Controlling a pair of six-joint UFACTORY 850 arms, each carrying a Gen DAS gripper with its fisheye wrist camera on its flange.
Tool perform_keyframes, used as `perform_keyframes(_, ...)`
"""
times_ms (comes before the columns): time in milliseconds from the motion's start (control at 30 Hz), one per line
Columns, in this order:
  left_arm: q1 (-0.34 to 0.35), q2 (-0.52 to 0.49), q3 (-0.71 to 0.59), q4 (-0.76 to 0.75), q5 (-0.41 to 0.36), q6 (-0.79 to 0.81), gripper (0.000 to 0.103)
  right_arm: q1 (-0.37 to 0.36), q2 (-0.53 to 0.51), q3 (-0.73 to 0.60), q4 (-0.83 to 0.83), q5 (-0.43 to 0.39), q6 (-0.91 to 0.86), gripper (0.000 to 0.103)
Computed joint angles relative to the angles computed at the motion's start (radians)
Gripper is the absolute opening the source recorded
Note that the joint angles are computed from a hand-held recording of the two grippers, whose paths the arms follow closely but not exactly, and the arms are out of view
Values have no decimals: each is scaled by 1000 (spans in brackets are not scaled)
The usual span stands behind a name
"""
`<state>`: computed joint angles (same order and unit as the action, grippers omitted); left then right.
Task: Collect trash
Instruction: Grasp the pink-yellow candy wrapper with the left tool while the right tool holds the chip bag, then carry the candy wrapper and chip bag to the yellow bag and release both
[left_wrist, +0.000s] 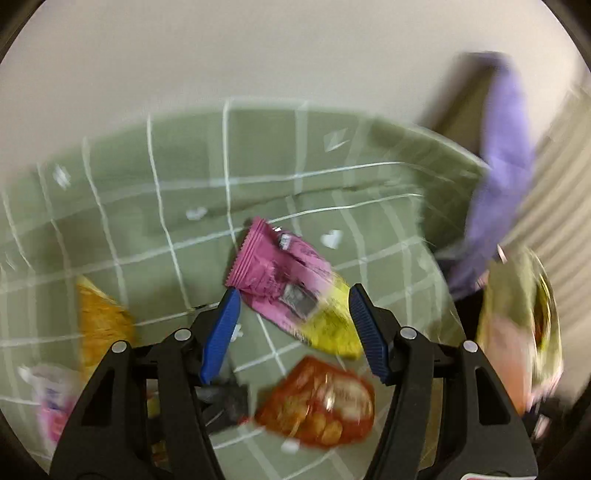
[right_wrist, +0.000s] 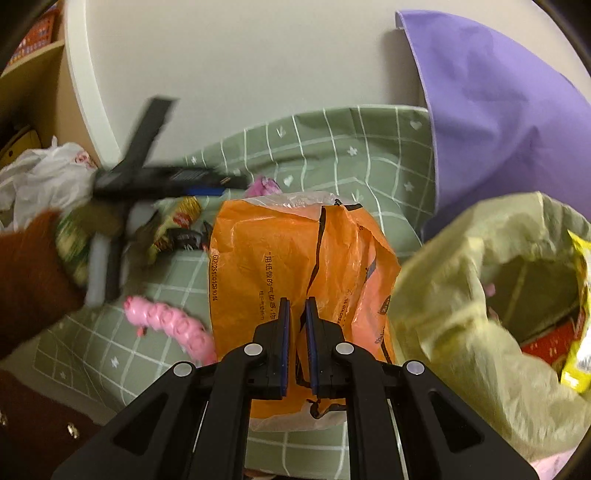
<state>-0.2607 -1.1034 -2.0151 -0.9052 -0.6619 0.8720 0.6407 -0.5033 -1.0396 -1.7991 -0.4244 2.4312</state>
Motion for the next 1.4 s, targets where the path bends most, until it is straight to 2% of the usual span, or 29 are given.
perform_keyframes(67,-13,-41,-71,76,-32,-171,58,4,7,17,7,-4,8,10)
perform_keyframes(133,-33,-25,-23,37,32,-196,58,8,12,32,3,-12,19,10)
perform_keyframes(233,-69,-32,-24,164,108,-306,57,4,12,39,4,0,14,10)
perform_keyframes(300,-83,-22,-9,219,152,-321,49,3,13,42,-9,0,15,10)
perform_keyframes(367,-77,-8,12,156,142,-245,28,2,20,50,-55,-1,50,10)
perform_keyframes(467,-52,51,97,40,152,-117,18,-6,20,53,-133,2,124,10)
perform_keyframes(700,19,277,391,-264,207,258,17,-12,5,23,-277,-5,255,10)
perform_keyframes(900,44,455,608,-504,271,584,18,5,-11,-18,-256,-37,244,10)
perform_keyframes(1067,56,516,685,-600,274,715,18,32,4,-30,-187,-73,173,10)
perform_keyframes(1300,48,614,794,-802,270,1025,18,60,47,-12,-114,-153,110,10)
perform_keyframes(1400,41,642,810,-814,228,1062,18,81,78,12,-76,-204,61,10)
